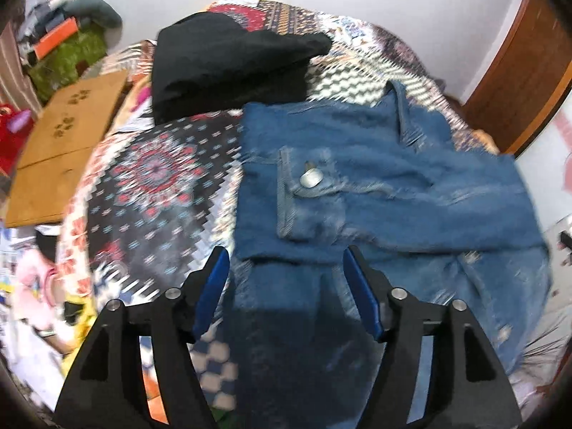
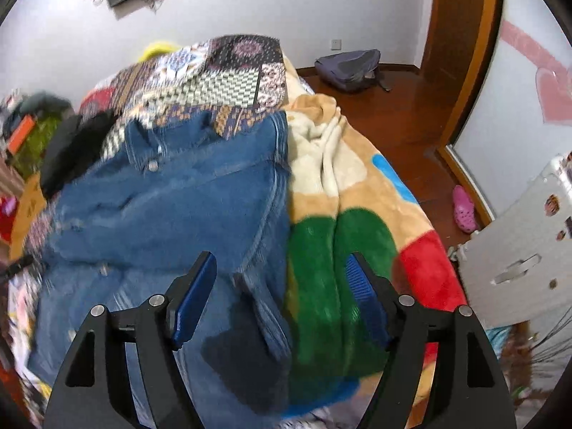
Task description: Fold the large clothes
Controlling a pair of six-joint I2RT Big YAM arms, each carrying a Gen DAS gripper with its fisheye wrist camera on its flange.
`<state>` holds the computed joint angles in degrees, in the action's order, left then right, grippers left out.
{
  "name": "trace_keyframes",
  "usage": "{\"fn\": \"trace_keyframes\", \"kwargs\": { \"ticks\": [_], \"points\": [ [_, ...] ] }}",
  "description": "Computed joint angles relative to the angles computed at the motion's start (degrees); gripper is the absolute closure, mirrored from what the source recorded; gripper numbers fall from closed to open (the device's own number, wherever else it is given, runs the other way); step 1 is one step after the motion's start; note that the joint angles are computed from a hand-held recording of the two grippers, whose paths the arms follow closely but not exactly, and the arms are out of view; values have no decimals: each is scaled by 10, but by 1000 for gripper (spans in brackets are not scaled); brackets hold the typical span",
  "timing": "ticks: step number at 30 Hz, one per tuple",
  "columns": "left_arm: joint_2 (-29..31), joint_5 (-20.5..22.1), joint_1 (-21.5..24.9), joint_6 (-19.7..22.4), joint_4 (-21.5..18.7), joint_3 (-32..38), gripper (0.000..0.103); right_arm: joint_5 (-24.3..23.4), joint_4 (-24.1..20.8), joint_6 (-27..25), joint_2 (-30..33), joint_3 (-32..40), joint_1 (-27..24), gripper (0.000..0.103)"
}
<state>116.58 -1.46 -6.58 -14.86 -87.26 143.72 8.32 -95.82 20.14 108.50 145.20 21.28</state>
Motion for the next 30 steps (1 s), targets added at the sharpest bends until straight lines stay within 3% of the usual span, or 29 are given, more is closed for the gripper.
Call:
{"fn": "trace_keyframes", "kwargs": {
  "ticks": [7,10,14,17,19,20,22,23,25,27,29,30],
  "points": [
    [-99,28,19,-30,34,-180,37,-32,40,-13,-79,-146,8,31],
    [-141,67,27,-57,59,-255,36,-47,56,-3,-101,-189,9,31],
    [-185,140,33,-90,106,-342,36,-102,82,3,-116,-231,2,31],
    [-209,167,31,-101,141,-379,36,-138,107,25,-126,-264,1,31],
    [-221,211,30,-113,166,-399,36,-161,122,51,-130,-279,-1,31],
    [-225,224,29,-117,177,-407,36,-161,133,64,-134,-285,0,35],
    [-228,225,21,-114,185,-412,36,-167,144,63,-135,-281,2,56],
    [-229,221,18,-115,188,-411,39,-169,148,61,-134,-276,3,69],
    [-232,227,18,-121,194,-410,55,-165,152,53,-133,-268,7,84],
    [-228,235,20,-126,196,-398,80,-157,158,47,-134,-266,11,89],
    [-227,236,21,-119,199,-384,93,-160,173,46,-137,-267,11,92],
    [-229,240,21,-117,201,-379,93,-167,184,47,-139,-265,8,93]
  ]
}}
